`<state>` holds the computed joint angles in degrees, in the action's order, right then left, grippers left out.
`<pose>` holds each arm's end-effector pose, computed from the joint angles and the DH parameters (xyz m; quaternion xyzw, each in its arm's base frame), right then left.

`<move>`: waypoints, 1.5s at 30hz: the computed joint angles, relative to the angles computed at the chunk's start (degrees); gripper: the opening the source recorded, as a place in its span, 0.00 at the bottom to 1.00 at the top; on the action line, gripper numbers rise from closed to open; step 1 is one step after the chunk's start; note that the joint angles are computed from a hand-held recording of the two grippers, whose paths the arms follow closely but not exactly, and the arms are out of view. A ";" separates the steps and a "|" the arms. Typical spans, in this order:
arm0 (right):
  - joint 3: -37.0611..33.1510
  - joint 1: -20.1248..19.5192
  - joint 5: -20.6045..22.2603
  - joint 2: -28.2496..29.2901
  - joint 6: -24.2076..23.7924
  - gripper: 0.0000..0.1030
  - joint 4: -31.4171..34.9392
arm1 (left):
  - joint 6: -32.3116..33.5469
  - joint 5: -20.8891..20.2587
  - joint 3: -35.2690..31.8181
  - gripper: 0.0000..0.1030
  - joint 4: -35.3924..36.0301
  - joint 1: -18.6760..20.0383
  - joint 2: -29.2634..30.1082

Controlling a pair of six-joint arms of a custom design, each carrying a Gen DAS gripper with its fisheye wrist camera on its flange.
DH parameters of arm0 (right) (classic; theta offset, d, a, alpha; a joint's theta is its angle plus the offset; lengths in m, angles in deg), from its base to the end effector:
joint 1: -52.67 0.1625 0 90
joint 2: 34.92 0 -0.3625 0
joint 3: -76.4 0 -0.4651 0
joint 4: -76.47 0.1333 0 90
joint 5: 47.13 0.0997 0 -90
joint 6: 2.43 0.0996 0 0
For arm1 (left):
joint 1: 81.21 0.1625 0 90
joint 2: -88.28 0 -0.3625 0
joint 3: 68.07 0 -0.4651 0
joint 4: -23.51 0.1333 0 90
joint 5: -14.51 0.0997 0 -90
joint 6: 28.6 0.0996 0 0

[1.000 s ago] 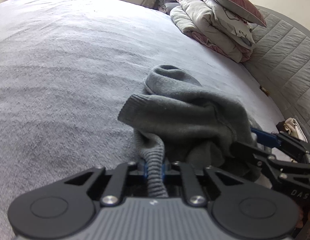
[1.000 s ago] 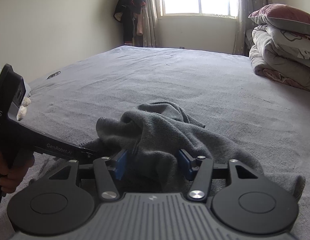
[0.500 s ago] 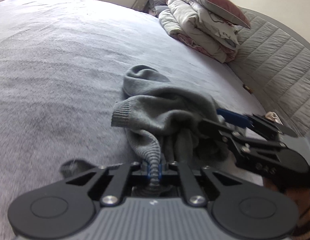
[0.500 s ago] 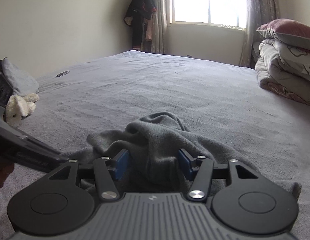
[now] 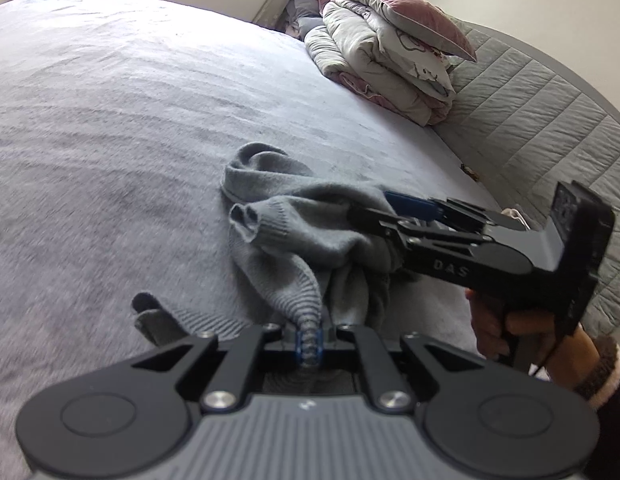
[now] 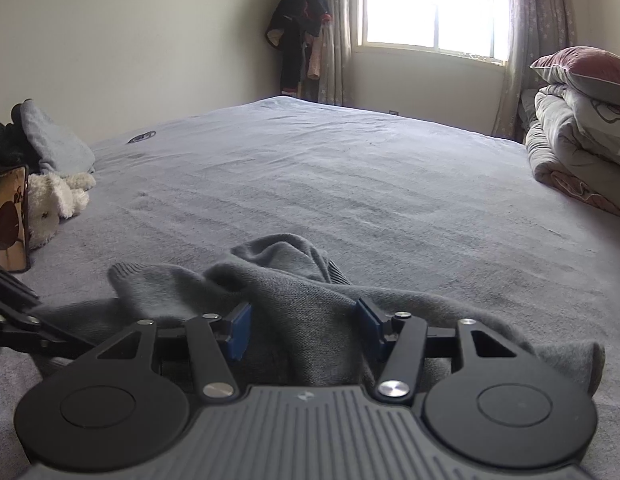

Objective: Fold clothes

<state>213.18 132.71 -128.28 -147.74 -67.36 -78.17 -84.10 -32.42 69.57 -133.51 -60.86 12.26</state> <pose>0.0730 -0.4435 0.2981 0.4552 -0.8170 0.3191 0.1533 -0.3189 -0.3330 0.0420 0.0973 0.9242 -0.3456 0.1300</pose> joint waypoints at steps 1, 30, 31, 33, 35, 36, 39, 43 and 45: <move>0.15 0.01 -0.15 -0.03 -0.24 0.56 -0.01 | -0.52 -0.24 0.47 0.06 0.71 -0.20 -0.73; -6.61 -1.71 1.12 3.46 14.34 0.06 -8.83 | 6.15 0.60 -6.72 0.44 -1.12 6.03 5.73; -6.86 -1.86 1.06 3.54 14.80 0.06 -9.19 | 6.55 0.58 -7.36 0.45 -1.20 6.35 6.38; -7.35 -2.21 1.13 3.68 16.00 0.06 -9.34 | 7.58 0.65 -8.74 0.48 -1.26 6.96 7.73; -7.68 -2.46 1.56 3.71 16.91 0.06 -8.91 | 9.26 0.81 -10.10 0.53 -2.21 7.56 9.27; -7.84 -2.56 1.81 3.70 17.31 0.06 -8.57 | 10.37 0.98 -10.85 0.55 -3.13 7.80 10.22; -7.99 -2.64 2.63 3.57 17.55 0.06 -7.37 | 15.20 1.63 -12.94 0.65 -8.27 8.35 13.53; -8.31 -2.65 3.68 3.65 17.27 0.06 -5.13 | 22.54 0.37 -16.26 0.76 -17.02 9.31 18.59; -8.73 -2.86 4.92 3.43 17.64 0.06 -2.53 | 26.03 -0.61 -18.12 0.78 -19.78 9.61 21.03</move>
<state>204.45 129.85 -123.36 -144.31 -49.72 -80.69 -58.07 -33.03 51.45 -153.29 -51.25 33.29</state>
